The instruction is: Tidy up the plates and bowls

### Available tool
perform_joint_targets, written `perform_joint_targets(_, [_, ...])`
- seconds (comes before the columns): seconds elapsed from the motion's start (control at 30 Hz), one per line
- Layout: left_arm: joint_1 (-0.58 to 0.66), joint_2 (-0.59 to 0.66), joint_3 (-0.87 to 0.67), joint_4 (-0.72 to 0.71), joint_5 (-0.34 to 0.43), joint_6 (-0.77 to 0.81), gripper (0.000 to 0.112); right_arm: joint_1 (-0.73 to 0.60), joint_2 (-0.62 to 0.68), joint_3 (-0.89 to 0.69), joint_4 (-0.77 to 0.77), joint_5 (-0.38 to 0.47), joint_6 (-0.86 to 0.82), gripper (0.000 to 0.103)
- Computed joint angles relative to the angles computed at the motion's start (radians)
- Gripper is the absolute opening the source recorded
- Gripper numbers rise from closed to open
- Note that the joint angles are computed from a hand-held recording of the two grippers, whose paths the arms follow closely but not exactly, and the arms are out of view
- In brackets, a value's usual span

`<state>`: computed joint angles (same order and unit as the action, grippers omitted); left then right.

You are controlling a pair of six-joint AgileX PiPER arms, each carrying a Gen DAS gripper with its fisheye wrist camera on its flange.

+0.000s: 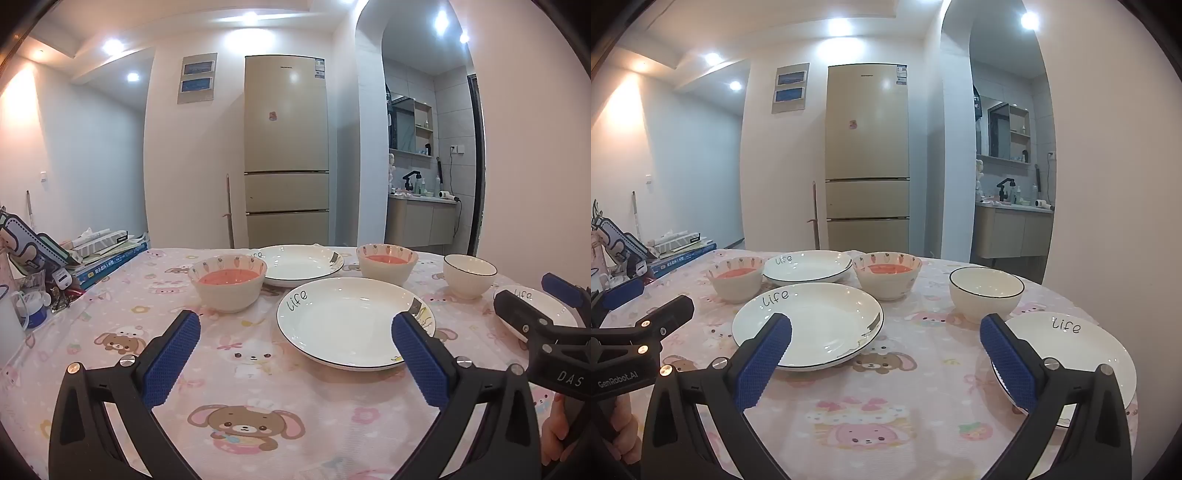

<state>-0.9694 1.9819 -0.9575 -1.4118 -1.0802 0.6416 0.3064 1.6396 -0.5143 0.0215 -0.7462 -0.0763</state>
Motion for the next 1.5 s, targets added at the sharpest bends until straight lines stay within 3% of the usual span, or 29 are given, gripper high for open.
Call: perform_joint_targets(1.5, [0.005,-0.002,0.005,0.009,0.004,0.002,0.103,0.002,0.002,-0.002,-0.014,0.001,0.010,0.103])
